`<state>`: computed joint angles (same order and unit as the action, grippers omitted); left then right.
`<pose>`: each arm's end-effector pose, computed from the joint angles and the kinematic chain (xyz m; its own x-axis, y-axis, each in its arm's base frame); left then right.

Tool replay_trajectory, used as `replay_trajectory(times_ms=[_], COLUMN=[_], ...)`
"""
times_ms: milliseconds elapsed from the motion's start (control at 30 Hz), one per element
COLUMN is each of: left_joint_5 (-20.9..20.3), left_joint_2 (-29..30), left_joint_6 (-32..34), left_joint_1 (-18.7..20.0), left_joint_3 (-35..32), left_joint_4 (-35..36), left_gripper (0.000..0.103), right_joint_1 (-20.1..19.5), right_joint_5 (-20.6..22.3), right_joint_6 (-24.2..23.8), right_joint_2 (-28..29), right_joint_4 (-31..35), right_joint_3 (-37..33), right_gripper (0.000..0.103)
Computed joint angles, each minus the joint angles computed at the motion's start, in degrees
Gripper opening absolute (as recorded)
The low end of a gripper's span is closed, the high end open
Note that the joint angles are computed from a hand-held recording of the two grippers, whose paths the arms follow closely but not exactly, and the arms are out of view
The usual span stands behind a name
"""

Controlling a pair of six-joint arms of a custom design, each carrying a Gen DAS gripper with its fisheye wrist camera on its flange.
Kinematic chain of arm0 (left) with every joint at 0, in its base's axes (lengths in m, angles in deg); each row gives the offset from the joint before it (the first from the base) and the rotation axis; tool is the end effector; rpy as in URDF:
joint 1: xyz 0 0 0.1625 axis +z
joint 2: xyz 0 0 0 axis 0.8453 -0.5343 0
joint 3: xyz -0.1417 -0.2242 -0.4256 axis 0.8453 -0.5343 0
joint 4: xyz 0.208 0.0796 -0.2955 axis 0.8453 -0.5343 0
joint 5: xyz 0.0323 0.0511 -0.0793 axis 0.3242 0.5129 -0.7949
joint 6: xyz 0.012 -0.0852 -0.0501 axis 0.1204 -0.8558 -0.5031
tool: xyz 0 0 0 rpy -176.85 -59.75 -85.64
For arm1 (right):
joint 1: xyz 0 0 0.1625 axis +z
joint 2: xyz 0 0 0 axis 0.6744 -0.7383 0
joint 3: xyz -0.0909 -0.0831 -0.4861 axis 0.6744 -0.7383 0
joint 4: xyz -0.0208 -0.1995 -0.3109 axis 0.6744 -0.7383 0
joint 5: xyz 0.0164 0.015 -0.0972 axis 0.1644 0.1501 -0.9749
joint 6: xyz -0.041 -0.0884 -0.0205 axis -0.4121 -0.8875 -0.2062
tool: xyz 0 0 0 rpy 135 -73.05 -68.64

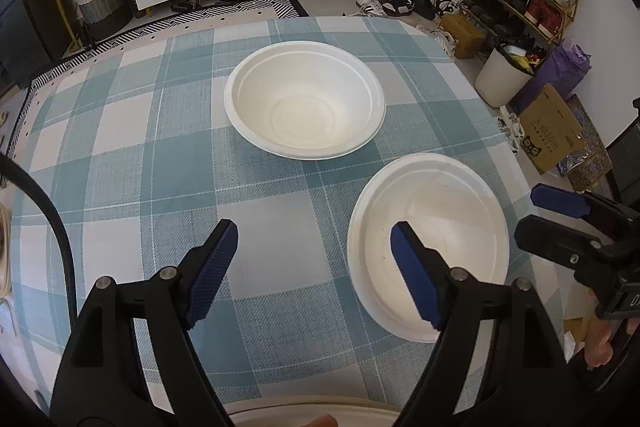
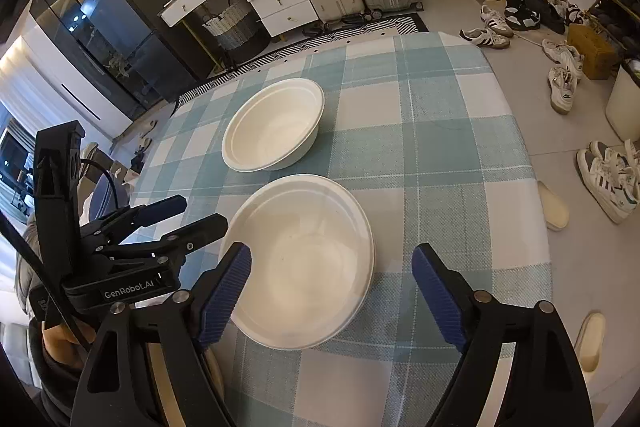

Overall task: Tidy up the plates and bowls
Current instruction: 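Open both tools and release the nested white bowls, then close both tools on the rim of the nested white bowls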

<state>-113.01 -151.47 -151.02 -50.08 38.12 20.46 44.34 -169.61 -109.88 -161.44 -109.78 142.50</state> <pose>-0.3193 -0.2319 0.4912 -0.7838 0.0086 -0.6209 0.3021 0.8789 -0.3691 0.0893 -0.4186 0.3728 -0.8075 -0.4249 0.4091 -0.5440 0.8046 -0.2379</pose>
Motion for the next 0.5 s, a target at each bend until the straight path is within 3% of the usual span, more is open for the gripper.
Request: replay_trajectory(times_ms=[500], left_joint_5=[-0.87], left_joint_2=[1.03], left_joint_6=[0.85], left_joint_1=[-0.05], left_joint_3=[0.67], left_joint_4=[-1.07], left_gripper=[0.082], right_joint_1=[-1.45], right_joint_5=[1.53], right_joint_6=[-0.53], right_joint_2=[-0.87], right_joint_4=[2.03], right_joint_3=[-0.24], right_gripper=[0.095])
